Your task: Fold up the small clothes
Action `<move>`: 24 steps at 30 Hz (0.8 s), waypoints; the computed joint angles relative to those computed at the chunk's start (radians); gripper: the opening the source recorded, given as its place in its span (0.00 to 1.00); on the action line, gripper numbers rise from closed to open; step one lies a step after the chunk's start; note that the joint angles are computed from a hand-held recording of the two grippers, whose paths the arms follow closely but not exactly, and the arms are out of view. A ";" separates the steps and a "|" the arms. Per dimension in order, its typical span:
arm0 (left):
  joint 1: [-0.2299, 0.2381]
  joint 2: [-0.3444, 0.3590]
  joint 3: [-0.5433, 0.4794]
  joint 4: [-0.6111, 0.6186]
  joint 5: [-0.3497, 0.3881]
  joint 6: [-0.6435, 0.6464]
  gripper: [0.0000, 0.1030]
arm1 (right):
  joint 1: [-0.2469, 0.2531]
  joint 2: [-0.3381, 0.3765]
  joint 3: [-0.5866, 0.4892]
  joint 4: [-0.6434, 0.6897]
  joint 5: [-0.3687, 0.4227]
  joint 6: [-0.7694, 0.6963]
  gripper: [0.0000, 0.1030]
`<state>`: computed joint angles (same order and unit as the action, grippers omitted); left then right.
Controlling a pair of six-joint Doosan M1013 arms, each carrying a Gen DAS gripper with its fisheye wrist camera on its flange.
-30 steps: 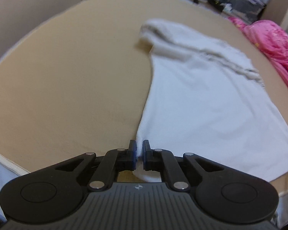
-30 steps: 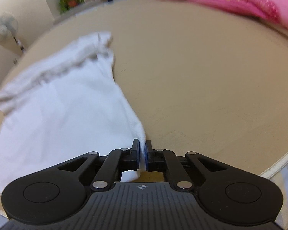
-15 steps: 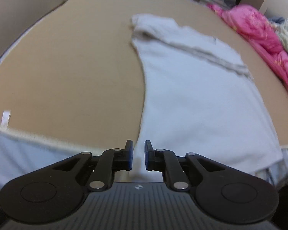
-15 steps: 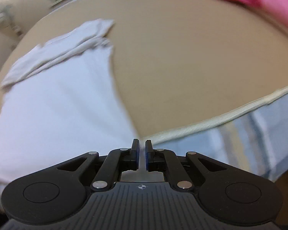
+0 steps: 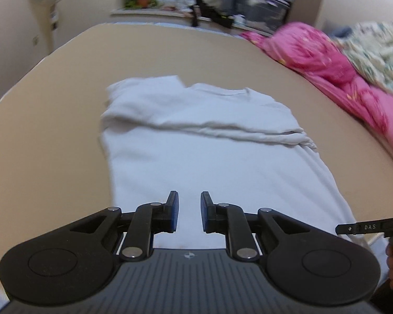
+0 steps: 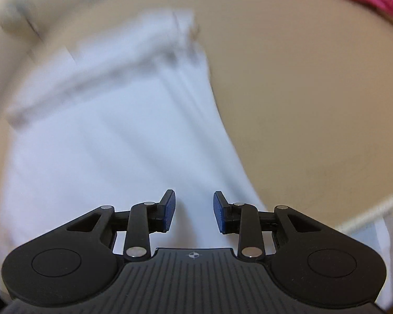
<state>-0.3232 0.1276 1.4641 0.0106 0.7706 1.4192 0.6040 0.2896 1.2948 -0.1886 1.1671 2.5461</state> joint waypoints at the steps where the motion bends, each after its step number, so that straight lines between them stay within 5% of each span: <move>1: -0.010 0.022 -0.022 0.009 -0.001 0.008 0.18 | 0.003 0.002 -0.008 -0.007 0.000 -0.001 0.35; 9: -0.077 0.262 -0.310 -0.083 0.060 0.103 0.18 | 0.007 -0.010 0.003 -0.004 -0.028 -0.019 0.37; 12: -0.103 0.367 -0.442 -0.122 0.126 0.128 0.29 | -0.009 -0.007 0.008 0.021 -0.040 -0.083 0.37; 15: -0.130 0.461 -0.563 -0.114 0.193 0.141 0.55 | -0.009 -0.005 0.012 0.031 -0.037 -0.141 0.37; 19: -0.171 0.540 -0.652 0.010 0.232 0.141 0.57 | -0.006 -0.009 0.020 0.029 -0.039 -0.189 0.37; 21: -0.179 0.565 -0.682 0.046 0.250 0.142 0.36 | -0.005 -0.010 0.022 0.030 -0.039 -0.199 0.37; 22: -0.178 0.569 -0.684 0.056 0.251 0.143 0.03 | -0.006 -0.009 0.022 0.030 -0.039 -0.203 0.37; 24: -0.164 0.549 -0.657 0.064 0.205 0.144 0.03 | -0.007 -0.007 0.021 0.029 -0.036 -0.206 0.37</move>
<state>-0.4872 0.6770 0.8071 0.0750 0.9760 1.5633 0.5972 0.2830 1.3156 -0.1600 1.1312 2.3405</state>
